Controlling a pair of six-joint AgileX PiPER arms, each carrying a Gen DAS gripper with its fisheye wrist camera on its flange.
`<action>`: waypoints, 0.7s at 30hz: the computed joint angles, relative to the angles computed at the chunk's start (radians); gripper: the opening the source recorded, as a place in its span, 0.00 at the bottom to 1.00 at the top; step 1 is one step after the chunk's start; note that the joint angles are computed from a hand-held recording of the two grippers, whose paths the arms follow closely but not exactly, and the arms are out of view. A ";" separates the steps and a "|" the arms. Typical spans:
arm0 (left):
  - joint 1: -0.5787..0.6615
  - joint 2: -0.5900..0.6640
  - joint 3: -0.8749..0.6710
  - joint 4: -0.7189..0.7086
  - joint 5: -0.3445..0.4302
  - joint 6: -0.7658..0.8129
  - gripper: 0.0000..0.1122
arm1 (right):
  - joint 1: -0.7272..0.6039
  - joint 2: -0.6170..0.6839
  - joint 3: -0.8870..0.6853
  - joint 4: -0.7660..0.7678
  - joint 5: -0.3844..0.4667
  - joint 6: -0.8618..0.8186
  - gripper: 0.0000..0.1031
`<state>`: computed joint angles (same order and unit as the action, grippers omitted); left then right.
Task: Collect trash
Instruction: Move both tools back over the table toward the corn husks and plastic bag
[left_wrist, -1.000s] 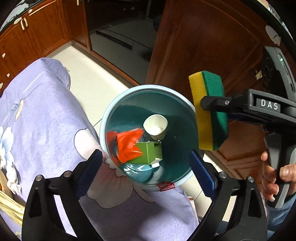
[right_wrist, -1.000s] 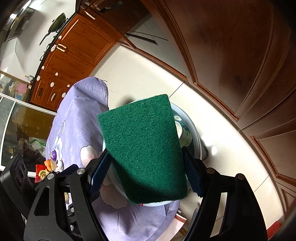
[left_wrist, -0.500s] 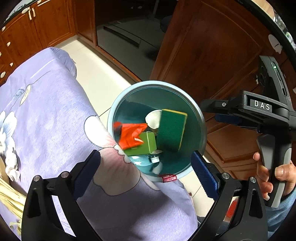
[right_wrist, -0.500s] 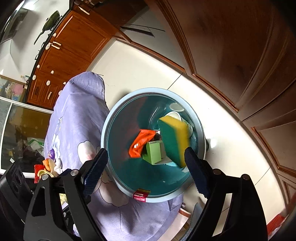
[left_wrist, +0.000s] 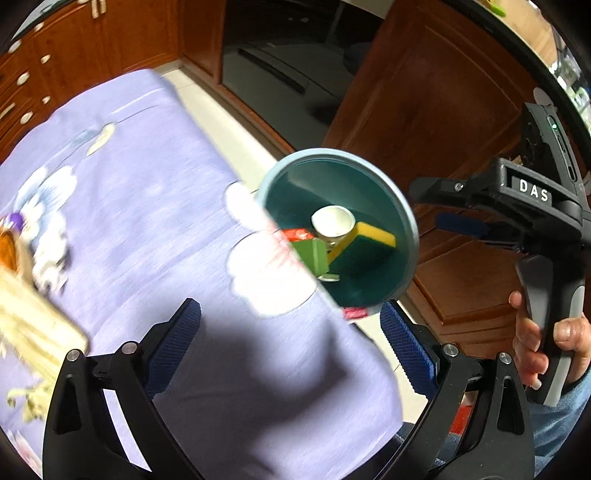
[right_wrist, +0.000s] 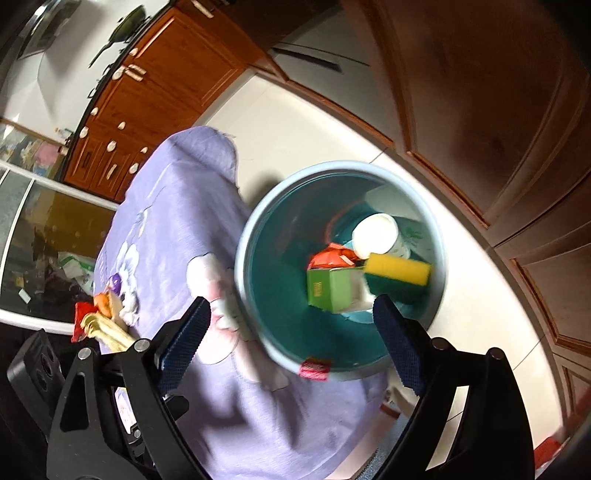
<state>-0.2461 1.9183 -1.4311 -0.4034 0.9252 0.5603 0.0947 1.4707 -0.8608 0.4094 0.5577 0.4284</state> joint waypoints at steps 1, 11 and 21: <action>0.019 -0.017 0.021 -0.002 -0.004 0.010 0.87 | 0.024 0.002 -0.012 -0.016 0.001 0.024 0.83; 0.287 -0.138 0.184 -0.082 -0.012 0.171 0.87 | 0.297 0.103 -0.193 -0.195 0.016 0.261 0.86; 0.579 -0.084 0.154 -0.130 0.030 0.303 0.87 | 0.506 0.473 -0.706 -0.242 0.185 0.273 0.86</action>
